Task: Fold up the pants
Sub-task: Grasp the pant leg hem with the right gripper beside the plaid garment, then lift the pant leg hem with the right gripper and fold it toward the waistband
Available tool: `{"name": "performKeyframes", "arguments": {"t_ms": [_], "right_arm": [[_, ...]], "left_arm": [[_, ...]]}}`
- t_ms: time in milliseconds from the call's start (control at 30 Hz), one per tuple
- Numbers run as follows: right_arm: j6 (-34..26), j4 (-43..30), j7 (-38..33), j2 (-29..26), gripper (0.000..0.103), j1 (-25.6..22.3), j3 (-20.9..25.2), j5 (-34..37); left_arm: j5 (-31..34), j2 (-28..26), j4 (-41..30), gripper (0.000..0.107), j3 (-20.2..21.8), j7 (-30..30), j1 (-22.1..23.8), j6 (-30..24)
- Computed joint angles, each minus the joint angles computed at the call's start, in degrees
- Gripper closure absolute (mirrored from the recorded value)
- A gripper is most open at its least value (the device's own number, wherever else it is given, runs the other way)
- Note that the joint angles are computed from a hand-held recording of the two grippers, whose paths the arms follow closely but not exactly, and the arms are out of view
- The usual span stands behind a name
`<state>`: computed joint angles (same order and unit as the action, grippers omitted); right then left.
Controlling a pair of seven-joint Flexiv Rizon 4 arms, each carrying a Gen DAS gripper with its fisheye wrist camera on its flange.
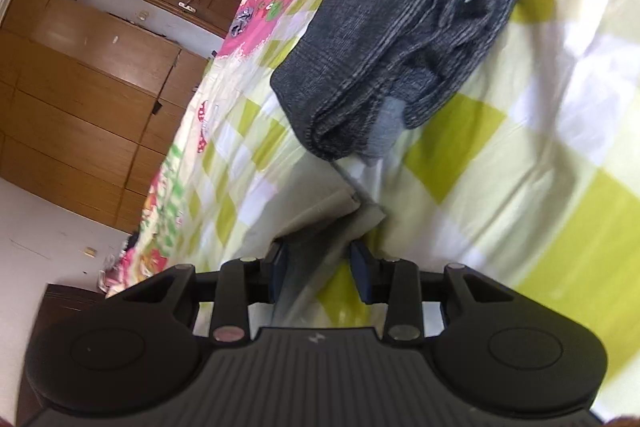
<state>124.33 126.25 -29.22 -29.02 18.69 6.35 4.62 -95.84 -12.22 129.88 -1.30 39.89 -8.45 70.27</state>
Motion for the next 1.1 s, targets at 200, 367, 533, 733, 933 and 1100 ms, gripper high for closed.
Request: {"name": "performKeyframes", "arguments": {"t_ms": [200, 367, 533, 733, 933, 1100], "right_arm": [[12.7, -0.1, 7.3, -5.0, 0.066, -3.8, 4.5, -0.5], [16.9, -1.0, 9.1, -6.9, 0.057, -2.9, 3.4, -0.7], [5.9, -4.0, 8.2, -5.0, 0.056, 1.5, -1.1, 1.8], [2.3, -6.6, 4.2, -3.8, 0.099, 1.4, -0.9, 2.3], [1.4, -3.6, -4.0, 0.9, 0.099, 6.3, -5.0, 9.3], [-1.8, -2.5, -2.0, 0.3, 0.099, 6.6, -4.6, 11.5]], "left_arm": [[0.6, 0.5, 0.3, 0.052, 0.3, -0.2, 0.5, -1.1], [0.7, 0.7, 0.4, 0.051, 0.2, -0.4, 0.9, -2.0], [0.0, 0.1, 0.1, 0.051, 0.0, -0.9, 0.8, -1.7], [2.2, 0.1, 0.1, 0.051, 0.3, -3.8, 1.2, -1.9], [4.8, 2.3, 1.3, 0.043, 1.0, -6.2, 2.5, -5.7], [13.2, 1.2, 1.9, 0.044, 1.3, -18.0, 5.7, -8.2]]}}
